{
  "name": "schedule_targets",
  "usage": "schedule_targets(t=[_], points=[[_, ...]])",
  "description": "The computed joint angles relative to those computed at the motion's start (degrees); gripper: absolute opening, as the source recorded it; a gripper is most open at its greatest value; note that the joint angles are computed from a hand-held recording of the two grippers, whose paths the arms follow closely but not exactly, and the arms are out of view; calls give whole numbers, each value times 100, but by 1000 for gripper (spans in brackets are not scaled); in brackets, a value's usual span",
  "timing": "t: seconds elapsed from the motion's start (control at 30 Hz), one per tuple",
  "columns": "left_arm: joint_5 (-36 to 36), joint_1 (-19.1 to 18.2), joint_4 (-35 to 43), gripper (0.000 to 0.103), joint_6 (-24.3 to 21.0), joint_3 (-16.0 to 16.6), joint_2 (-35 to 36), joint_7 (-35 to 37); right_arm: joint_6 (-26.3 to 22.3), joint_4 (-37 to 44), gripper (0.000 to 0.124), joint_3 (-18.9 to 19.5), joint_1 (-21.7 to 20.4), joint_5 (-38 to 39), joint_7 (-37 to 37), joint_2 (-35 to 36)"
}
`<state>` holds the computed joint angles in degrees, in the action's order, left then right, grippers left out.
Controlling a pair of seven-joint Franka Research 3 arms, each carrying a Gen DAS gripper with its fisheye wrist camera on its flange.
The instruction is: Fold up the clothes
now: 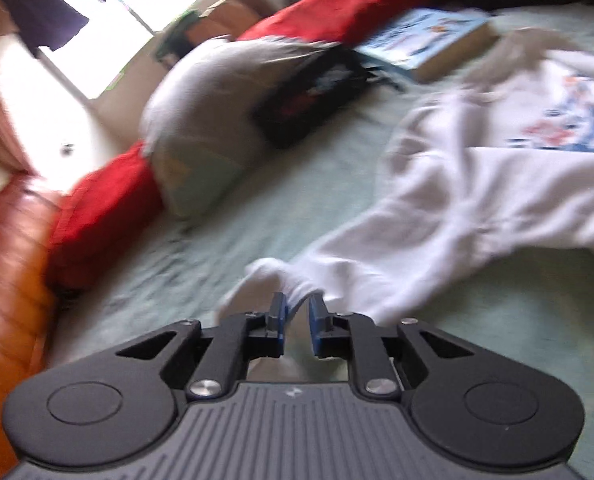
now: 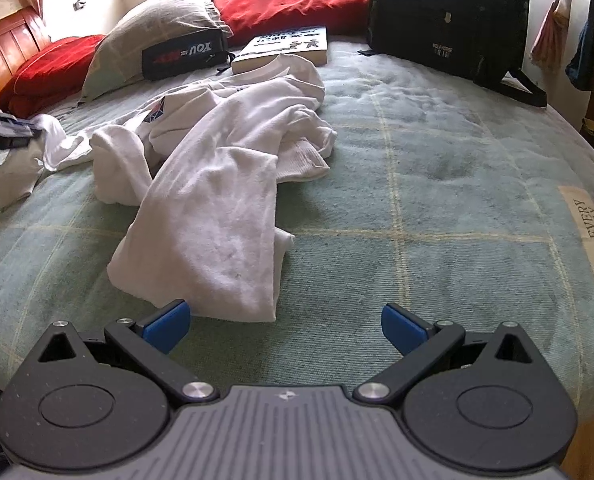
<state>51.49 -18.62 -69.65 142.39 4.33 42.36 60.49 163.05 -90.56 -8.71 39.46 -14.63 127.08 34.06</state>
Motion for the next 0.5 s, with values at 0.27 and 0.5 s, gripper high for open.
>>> schedule_targets(t=[0.27,0.5], points=[[-292,393,-1514,42,902,-212,-1016,-604,-15,18,103,32,-29,41,3,2],[-633,775,-2422,43,1524,-393,-1337,-598,-191,216,103,66,-14,86,-87,113]])
